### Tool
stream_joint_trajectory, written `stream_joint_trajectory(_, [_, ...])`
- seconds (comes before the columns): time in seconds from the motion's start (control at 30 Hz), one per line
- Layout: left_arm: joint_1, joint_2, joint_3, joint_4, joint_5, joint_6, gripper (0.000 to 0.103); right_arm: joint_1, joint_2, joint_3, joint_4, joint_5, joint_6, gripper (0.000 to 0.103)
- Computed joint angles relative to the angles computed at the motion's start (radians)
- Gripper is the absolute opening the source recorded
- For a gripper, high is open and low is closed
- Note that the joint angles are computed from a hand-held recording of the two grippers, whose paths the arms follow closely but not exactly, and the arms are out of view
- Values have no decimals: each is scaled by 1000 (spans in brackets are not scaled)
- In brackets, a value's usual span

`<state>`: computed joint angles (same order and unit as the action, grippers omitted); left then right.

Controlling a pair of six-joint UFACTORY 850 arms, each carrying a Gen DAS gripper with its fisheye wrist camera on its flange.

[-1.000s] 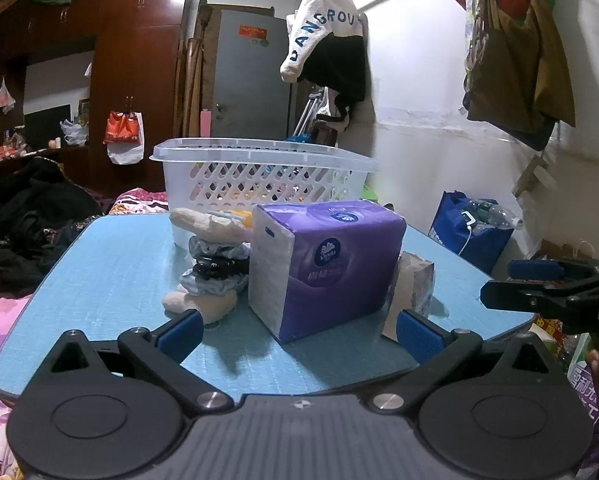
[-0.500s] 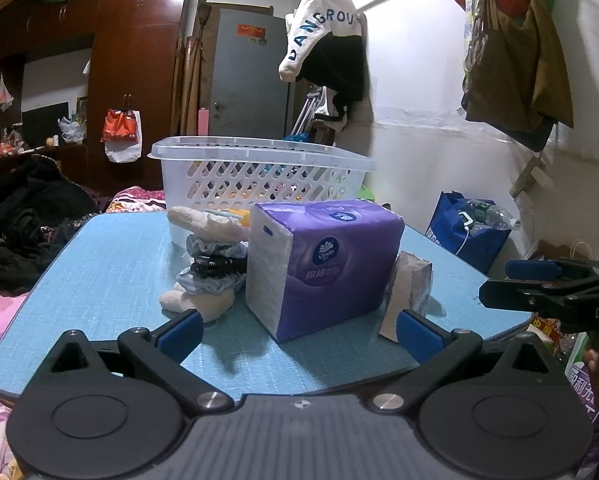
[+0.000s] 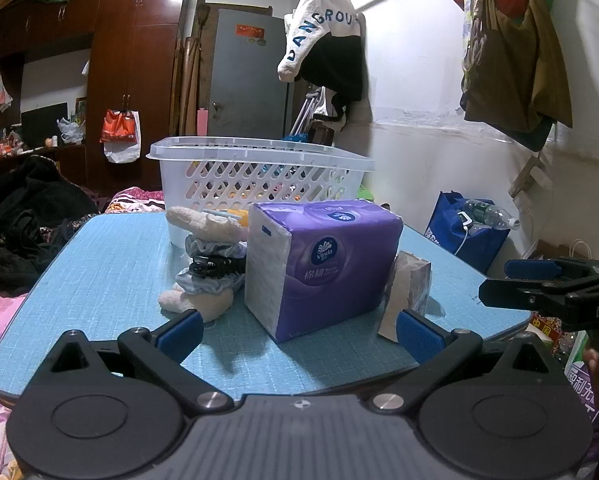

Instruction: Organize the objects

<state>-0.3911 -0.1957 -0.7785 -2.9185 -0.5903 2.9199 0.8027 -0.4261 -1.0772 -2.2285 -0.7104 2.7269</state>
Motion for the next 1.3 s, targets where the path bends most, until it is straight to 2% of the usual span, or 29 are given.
stream_joint_trajectory(1.3, [-4, -8, -3, -1, 3, 11, 103, -4, 1, 2, -2, -1, 15, 103])
